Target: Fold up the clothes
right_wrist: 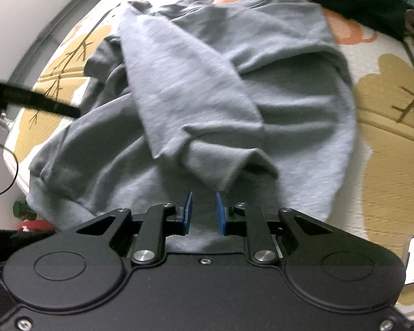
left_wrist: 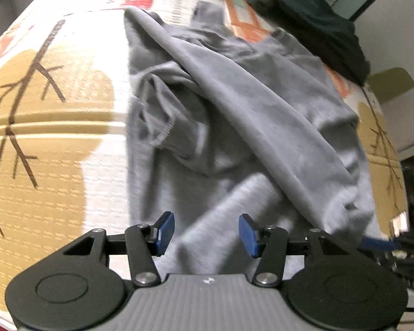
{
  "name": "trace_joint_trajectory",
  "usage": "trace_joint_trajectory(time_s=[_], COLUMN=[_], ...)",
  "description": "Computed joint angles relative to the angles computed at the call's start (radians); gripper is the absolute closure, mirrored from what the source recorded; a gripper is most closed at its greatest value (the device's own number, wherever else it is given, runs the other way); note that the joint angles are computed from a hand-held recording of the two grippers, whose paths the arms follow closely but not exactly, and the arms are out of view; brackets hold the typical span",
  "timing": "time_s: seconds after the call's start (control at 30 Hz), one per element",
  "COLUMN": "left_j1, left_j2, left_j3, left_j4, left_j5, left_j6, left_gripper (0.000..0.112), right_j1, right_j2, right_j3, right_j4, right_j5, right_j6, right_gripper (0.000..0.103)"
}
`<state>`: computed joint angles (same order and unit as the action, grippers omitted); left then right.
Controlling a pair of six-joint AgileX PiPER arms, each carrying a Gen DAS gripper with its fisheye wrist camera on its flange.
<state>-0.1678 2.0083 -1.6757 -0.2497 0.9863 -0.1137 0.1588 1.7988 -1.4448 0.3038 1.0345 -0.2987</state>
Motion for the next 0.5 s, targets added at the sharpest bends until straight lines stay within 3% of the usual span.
trace_joint_trajectory(time_s=[0.5], left_j1=[-0.001], left_j2=[0.124], left_j3=[-0.083], left_j4=[0.079], left_j5=[-0.017], left_j6=[-0.031], left_gripper=[0.059], right_j1=[0.093], right_j2=[0.032], right_j3=[0.016], right_j4=[-0.039], right_j5=[-0.037], right_j6=[0.084], right_gripper=[0.085])
